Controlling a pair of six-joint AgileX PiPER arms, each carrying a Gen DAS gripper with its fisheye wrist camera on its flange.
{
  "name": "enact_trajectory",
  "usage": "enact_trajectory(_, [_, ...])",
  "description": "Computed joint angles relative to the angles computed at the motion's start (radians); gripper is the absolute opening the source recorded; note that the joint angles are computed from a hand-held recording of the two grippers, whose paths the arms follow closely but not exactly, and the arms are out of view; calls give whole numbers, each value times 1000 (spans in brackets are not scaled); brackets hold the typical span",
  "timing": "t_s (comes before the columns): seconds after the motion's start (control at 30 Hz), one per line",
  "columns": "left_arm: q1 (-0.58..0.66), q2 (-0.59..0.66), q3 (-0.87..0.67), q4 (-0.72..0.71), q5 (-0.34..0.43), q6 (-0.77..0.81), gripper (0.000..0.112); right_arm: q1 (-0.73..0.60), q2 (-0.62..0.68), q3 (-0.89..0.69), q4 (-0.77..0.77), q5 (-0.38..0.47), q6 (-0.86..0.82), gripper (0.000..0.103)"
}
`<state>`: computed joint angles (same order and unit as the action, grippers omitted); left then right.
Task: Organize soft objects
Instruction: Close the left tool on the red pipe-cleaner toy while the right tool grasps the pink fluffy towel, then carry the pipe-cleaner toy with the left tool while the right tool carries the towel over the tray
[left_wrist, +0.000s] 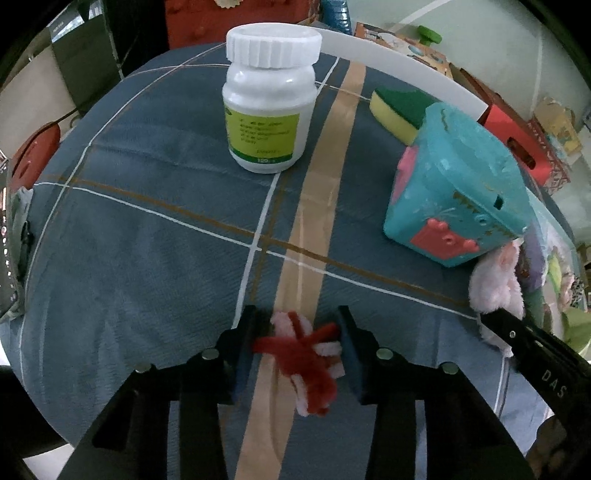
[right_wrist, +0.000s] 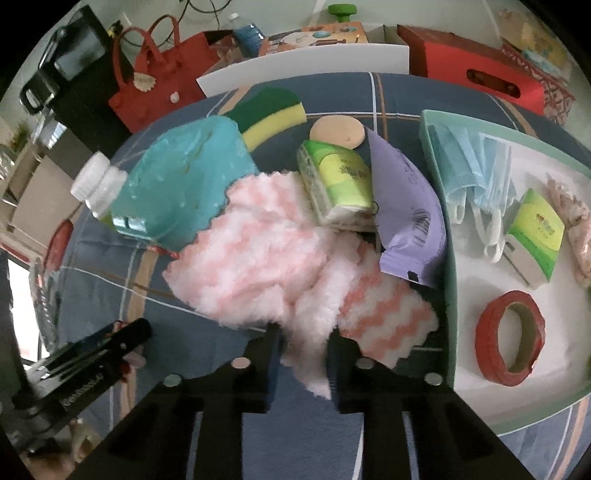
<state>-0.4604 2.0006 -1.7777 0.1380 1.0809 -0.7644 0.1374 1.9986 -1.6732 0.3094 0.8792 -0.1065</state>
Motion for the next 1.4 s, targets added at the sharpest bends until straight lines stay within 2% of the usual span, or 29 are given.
enact_trajectory(0.3, [25, -45, 53, -39, -63, 17, 42, -62, -57, 43, 125, 20, -108, 17])
enact_trajectory(0.6, [32, -113, 103, -20, -97, -10, 42, -74, -194, 151, 212, -5, -188, 17])
enact_trajectory(0.93, [41, -201, 148, 29, -134, -58, 42, -64, -267, 180, 300, -62, -234, 17])
enact_trajectory(1.2, [24, -243, 203, 85, -202, -109, 42, -88, -348, 228, 413, -127, -329, 16])
enact_trajectory(1.4, [-1, -234, 160, 124, -203, -133, 42, -97, -390, 248, 409, -167, -336, 17])
